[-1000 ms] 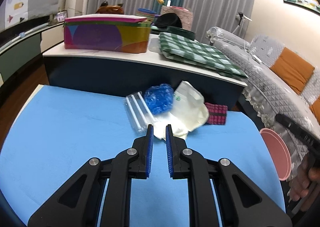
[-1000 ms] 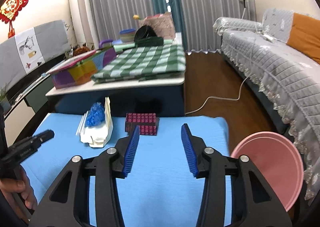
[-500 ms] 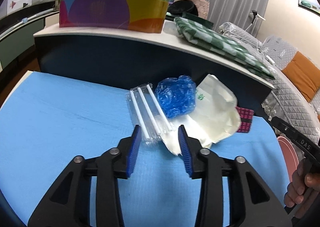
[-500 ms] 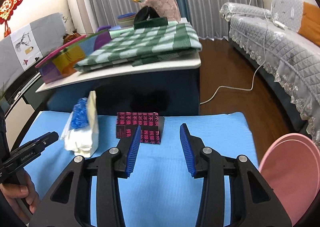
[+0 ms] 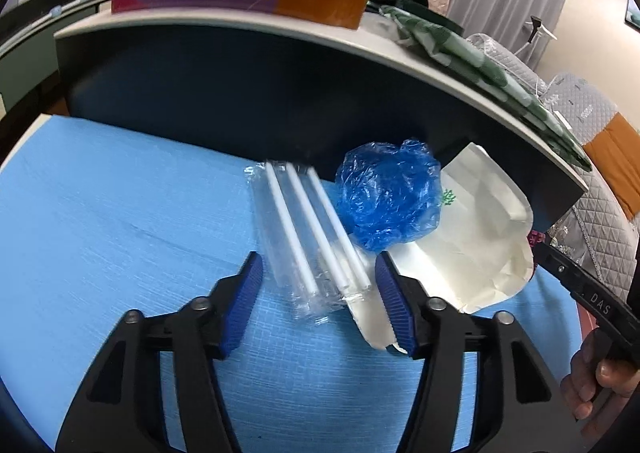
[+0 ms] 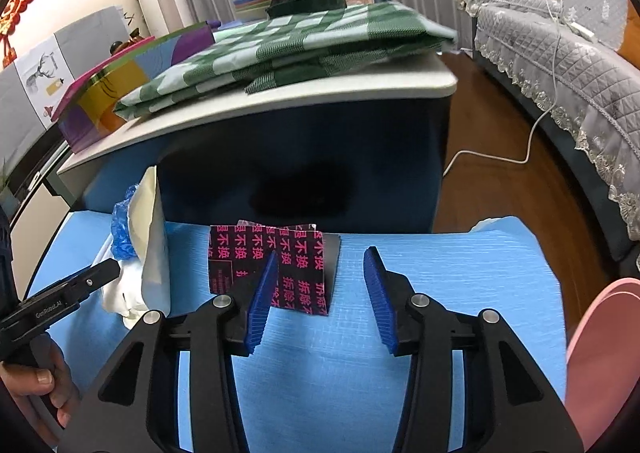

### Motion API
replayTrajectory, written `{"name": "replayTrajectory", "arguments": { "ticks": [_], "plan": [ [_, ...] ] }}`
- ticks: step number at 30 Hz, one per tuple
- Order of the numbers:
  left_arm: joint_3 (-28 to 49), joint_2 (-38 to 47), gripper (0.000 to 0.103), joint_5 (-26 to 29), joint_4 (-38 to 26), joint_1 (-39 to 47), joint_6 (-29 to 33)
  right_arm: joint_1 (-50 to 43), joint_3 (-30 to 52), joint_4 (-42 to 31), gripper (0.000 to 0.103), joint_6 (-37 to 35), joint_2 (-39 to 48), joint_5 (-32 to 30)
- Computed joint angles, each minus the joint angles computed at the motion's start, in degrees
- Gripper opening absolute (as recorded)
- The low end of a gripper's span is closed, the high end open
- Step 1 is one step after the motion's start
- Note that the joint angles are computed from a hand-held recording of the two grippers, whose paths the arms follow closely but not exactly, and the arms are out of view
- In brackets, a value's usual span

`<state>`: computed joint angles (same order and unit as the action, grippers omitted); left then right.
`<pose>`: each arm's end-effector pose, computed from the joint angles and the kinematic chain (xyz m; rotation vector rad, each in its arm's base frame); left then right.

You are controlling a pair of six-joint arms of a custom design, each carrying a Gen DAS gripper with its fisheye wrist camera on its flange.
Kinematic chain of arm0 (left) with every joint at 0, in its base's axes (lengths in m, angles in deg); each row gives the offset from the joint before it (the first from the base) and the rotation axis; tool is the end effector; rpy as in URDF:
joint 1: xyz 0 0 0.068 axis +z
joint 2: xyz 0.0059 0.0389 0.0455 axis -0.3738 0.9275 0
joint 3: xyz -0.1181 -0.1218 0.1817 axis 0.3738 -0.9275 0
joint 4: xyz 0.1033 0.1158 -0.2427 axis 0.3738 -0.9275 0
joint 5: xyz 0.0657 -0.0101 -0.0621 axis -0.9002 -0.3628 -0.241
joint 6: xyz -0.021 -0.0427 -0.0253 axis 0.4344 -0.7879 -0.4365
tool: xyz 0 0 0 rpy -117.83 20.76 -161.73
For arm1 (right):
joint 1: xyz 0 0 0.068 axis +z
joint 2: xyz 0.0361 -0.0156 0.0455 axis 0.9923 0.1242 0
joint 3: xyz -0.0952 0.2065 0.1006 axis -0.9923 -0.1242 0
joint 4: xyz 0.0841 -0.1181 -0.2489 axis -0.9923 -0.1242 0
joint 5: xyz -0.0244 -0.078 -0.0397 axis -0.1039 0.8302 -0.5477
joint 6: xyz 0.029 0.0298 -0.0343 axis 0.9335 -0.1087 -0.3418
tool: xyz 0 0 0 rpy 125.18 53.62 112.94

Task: Collect trash
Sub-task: 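Close left tool on clear straw pack while right tool closes on pink-patterned box, then carry straw pack in left tool and pink box in right tool over bucket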

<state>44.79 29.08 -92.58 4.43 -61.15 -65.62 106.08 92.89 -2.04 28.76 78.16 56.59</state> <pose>0.1902 -0.1328 0.0647 -0.5747 2.3117 -0.1350 0.3092 0.1389 0.0621 -0.4460 2.3273 0.4350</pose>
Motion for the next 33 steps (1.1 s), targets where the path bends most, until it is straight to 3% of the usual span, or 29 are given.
{"name": "replayTrajectory", "arguments": {
  "ticks": [4,5,7,10,17,24,33],
  "plan": [
    [-1.46,-1.26,0.023,0.26,0.94,-0.54,0.25,0.23,0.52,-0.95,0.025,-0.76,0.41,-1.34],
    [-1.66,-1.92,0.022,-0.41,0.19,-1.22,0.01,0.29,0.39,-0.88,0.018,-0.72,0.43,-1.58],
    [-1.98,-2.85,0.012,-1.20,-0.83,-1.99,-0.37,0.18,-0.70,-0.53,0.014,-0.57,-0.53,-2.25],
    [-2.78,-5.02,0.007,-2.48,-2.69,-3.58,-1.96,0.09,-2.88,-0.37,0.009,-0.47,-3.10,-2.19],
    [-2.32,-10.51,0.005,-7.10,-11.23,-9.41,-5.64,0.56,-9.50,-2.06,0.001,-0.02,-13.41,-0.31],
    [0.65,-12.90,0.005,-10.48,-18.75,-14.84,-8.47,1.44,-16.87,-5.96,0.001,-0.26,-26.54,2.35],
    [6.55,-12.76,0.005,-15.68,-29.83,-24.60,-15.54,2.13,-25.93,-21.29,0.000,-1.27,-53.29,3.67]
  ]
}}
